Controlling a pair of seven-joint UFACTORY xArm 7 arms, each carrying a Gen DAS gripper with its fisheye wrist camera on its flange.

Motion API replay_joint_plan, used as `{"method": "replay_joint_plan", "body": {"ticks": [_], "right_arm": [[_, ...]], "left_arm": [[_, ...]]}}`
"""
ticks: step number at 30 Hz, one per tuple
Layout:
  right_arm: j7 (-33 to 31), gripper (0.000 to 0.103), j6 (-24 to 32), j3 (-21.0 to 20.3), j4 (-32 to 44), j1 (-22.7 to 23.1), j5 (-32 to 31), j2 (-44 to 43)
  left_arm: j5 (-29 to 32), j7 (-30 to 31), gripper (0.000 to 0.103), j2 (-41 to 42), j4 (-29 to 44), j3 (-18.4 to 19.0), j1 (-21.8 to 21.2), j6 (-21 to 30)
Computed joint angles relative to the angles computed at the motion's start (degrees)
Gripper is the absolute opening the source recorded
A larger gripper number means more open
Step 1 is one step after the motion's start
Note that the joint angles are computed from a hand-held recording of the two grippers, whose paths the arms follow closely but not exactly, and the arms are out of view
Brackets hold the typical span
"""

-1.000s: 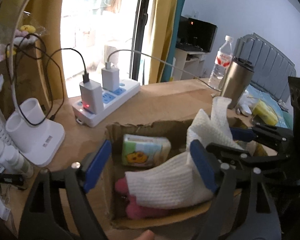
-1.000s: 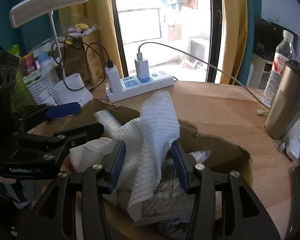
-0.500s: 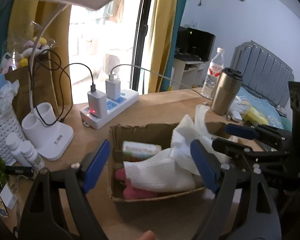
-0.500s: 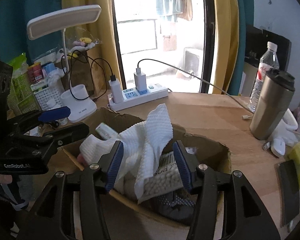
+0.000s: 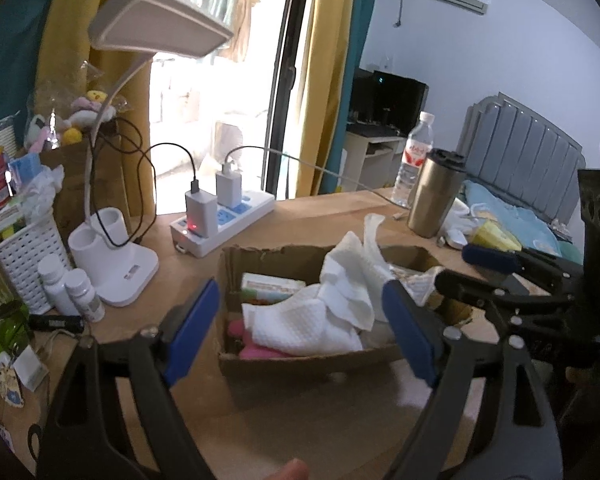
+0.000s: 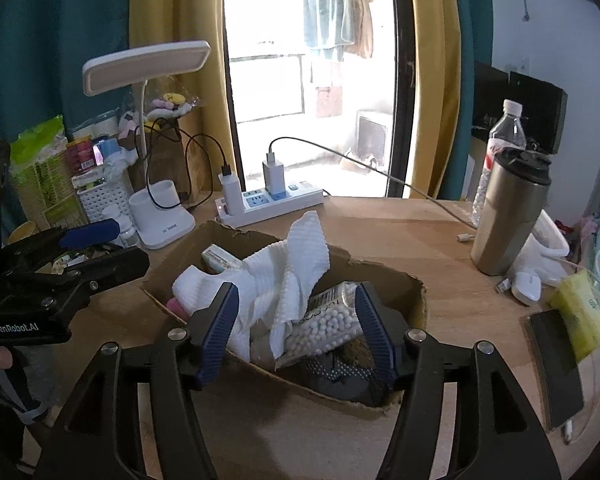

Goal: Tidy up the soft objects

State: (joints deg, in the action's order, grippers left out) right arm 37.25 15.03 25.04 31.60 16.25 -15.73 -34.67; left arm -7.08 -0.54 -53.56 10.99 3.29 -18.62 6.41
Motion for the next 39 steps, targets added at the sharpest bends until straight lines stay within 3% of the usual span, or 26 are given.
{"method": "replay_joint_plan", "body": {"ticks": [1,15,28,39], "right_arm": [[0.04,0.068,0.25,-0.12,-0.33,0.25,0.09,-0.78],[1.62,0.079,5.93,1.03,-4.31,1.87,1.24,-13.91],[4.85,0.080,12.61,3.64,-8.06,2.57,1.34,-27.02],[6.58,0.080,15.35,5.46,-11.16,4.45,0.93,-39.59]], "left_arm": [[-0.01,-0.28,0.092,-0.85,-0.23,-0.36,0.18,0.44],[1.58,-8.91,0.093,-14.89,-3.76,-7.63,2.48,7.32],[5.69,-16.80,0.094,-28.29,-5.38,-13.11,0.89,14.25],[10.47,-24.90,0.097,-38.40,-6.61,-20.81,-0.03,19.27]]}}
